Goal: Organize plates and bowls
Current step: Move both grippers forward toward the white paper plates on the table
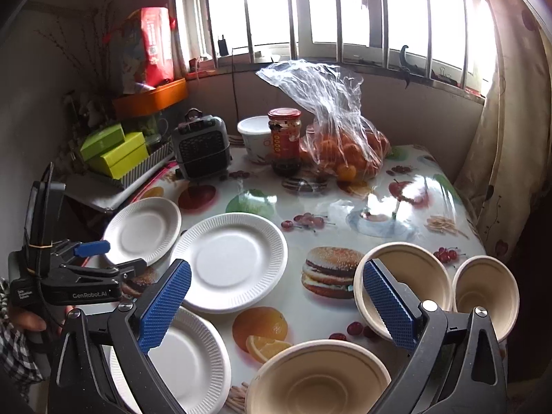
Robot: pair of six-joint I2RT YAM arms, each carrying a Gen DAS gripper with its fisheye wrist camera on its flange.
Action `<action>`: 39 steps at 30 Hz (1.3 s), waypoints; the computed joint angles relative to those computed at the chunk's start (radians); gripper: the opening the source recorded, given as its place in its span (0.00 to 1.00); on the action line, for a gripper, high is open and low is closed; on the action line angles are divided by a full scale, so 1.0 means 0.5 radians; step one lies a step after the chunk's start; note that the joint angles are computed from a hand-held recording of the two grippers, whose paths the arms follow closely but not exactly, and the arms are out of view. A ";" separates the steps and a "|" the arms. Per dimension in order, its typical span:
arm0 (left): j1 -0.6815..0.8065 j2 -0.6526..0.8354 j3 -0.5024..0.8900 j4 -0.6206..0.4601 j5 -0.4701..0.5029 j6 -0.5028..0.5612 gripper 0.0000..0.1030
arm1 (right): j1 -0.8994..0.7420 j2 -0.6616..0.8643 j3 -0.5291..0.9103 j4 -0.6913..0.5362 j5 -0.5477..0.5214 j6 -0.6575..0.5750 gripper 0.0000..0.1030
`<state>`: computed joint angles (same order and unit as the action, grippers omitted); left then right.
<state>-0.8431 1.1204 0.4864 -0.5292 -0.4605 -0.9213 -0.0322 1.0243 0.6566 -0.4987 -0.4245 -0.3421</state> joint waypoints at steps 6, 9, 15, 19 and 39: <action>0.244 -0.130 -0.078 0.079 0.163 0.144 0.67 | 0.163 0.495 0.228 0.040 0.103 0.058 0.84; 0.341 -0.286 -0.110 -0.026 0.144 0.175 0.67 | 0.308 0.565 0.281 0.029 0.119 0.067 0.84; 0.856 -0.724 -0.178 -0.302 0.267 0.428 0.67 | 0.708 0.786 0.583 -0.065 0.119 0.181 0.78; 1.268 -1.021 -0.205 -0.467 0.369 0.678 0.67 | 0.934 0.991 0.788 -0.091 0.174 0.325 0.74; 2.396 -0.786 -0.493 -0.037 1.129 1.302 0.55 | 1.228 2.024 1.393 0.020 0.263 0.378 0.57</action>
